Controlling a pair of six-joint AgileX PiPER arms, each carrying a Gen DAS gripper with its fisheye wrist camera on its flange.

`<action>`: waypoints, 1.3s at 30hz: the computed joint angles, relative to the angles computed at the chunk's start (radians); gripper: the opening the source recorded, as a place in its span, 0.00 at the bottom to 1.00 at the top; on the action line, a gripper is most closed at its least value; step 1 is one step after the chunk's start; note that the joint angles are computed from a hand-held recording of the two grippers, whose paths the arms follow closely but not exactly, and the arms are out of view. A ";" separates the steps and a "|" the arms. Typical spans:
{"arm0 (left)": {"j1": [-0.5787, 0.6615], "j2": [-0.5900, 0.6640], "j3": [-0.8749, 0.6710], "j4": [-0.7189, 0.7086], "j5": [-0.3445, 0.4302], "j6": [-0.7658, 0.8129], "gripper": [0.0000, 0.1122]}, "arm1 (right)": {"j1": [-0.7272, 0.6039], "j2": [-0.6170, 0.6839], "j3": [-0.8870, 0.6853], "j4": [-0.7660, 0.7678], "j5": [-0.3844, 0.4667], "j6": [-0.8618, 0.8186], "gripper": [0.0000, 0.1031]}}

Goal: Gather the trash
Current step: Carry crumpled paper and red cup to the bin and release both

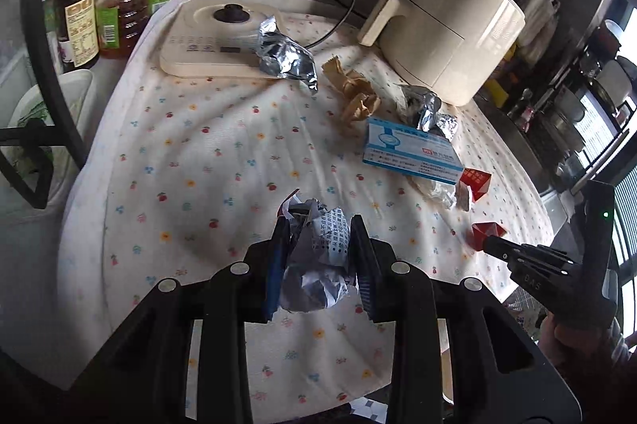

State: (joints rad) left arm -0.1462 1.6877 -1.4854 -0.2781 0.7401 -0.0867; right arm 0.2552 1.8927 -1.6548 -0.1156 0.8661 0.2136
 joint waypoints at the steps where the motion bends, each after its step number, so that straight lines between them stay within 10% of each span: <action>1: 0.005 -0.015 0.015 0.010 -0.008 -0.016 0.28 | 0.007 -0.008 0.001 -0.001 -0.012 -0.017 0.02; 17: -0.162 -0.135 0.119 0.208 -0.047 -0.293 0.28 | -0.068 -0.226 0.205 0.172 -0.063 -0.252 0.02; 39: -0.671 -0.066 0.055 0.620 0.091 -0.857 0.28 | -0.603 -0.491 0.613 0.563 0.008 -0.823 0.03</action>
